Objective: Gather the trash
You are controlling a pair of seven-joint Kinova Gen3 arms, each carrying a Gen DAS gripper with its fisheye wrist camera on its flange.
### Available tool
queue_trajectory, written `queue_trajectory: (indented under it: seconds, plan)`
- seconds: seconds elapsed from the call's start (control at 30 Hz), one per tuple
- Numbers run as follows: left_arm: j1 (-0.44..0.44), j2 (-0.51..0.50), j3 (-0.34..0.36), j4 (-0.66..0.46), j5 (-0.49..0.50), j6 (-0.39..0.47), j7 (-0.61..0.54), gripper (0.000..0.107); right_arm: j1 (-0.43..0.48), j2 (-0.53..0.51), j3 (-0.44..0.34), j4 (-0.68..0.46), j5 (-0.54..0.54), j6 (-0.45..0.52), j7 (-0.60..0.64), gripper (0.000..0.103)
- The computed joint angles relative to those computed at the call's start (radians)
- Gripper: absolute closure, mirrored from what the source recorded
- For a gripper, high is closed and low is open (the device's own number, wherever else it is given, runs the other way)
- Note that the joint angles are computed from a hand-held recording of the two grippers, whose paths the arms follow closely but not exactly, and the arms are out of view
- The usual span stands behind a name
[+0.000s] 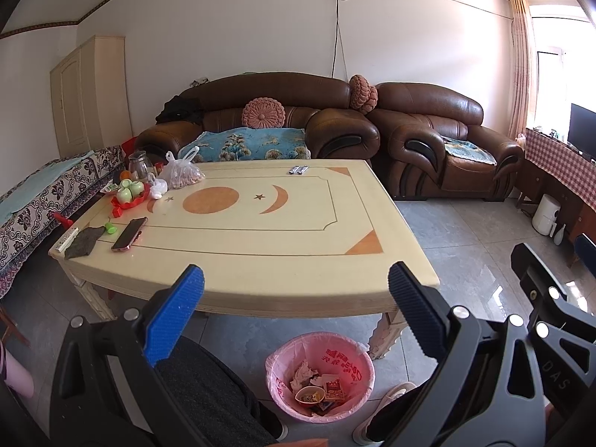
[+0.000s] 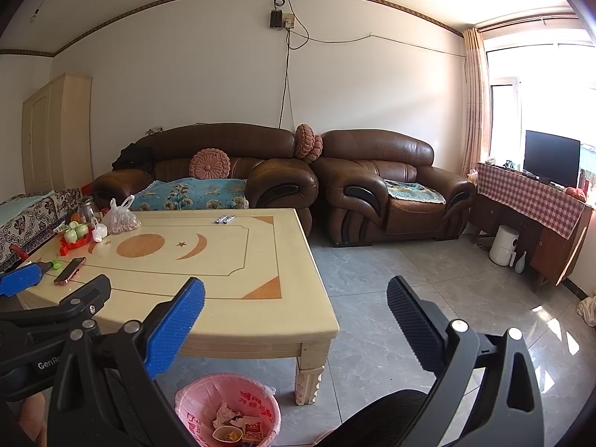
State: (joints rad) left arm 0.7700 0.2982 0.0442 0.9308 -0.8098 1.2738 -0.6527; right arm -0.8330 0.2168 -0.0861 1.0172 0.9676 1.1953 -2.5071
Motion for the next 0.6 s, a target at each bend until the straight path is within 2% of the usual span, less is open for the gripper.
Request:
queue_trajectory:
  seconds: [0.6]
  plan:
    - [0.007, -0.003, 0.0, 0.006, -0.014, 0.001, 0.014, 0.011, 0.004, -0.003, 0.0, -0.002, 0.002, -0.014, 0.016, 0.007]
